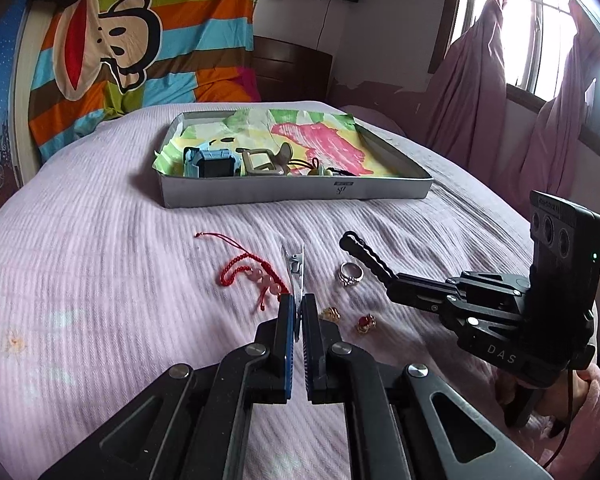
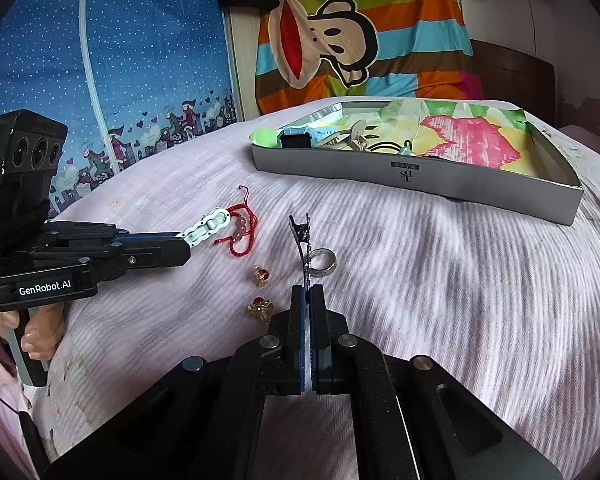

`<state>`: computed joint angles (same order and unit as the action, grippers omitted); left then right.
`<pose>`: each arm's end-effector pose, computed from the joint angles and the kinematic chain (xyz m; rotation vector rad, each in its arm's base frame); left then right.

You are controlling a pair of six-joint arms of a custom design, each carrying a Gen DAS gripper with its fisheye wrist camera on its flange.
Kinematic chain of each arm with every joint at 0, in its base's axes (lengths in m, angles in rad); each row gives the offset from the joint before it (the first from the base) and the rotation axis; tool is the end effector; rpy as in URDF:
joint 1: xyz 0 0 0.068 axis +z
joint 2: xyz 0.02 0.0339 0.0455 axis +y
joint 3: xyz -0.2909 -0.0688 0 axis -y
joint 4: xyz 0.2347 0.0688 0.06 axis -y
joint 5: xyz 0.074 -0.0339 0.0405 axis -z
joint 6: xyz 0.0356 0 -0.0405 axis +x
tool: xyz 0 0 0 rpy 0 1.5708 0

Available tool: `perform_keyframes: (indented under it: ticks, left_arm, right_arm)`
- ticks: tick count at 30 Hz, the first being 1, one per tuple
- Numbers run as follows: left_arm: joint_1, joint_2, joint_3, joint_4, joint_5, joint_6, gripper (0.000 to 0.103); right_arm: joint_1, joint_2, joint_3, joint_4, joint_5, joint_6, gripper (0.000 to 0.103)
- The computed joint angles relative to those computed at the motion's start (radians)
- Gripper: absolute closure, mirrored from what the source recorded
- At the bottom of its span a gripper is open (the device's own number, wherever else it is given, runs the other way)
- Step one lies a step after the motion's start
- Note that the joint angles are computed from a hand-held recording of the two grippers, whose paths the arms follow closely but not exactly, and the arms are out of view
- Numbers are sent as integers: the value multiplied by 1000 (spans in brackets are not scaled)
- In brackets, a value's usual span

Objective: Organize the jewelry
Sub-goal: 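Carry the held silver items over the tray with both tools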

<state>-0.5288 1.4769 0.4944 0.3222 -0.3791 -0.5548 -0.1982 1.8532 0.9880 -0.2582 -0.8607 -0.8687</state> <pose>0.2289 -0.1185 0.1755 -0.2324 2.1710 -0.1915 0.3396 -0.0407 0.1655 -0.9675 2.0587 0.6325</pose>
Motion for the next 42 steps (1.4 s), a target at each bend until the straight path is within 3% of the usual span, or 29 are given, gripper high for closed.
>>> perform_keyframes:
  ticks: [7, 11, 19, 25, 31, 42]
  left_arm:
    - [33, 30, 86, -22, -55, 1, 99]
    - [78, 57, 154, -32, -41, 9, 99]
    - [126, 195, 371, -85, -11, 59, 99]
    - [148, 294, 513, -132, -20, 76, 99]
    - [167, 377, 639, -226, 32, 59, 99]
    - [185, 456, 744, -374, 109, 20, 99]
  right_arm:
    - [-16, 16, 32, 39, -52, 102, 101]
    - [-24, 17, 45, 131, -67, 213, 101]
    - [26, 69, 161, 271, 28, 414, 101]
    - [71, 130, 315, 231, 105, 491, 101]
    - [94, 201, 461, 132, 165, 529, 101]
    - [123, 314, 640, -88, 251, 469, 101]
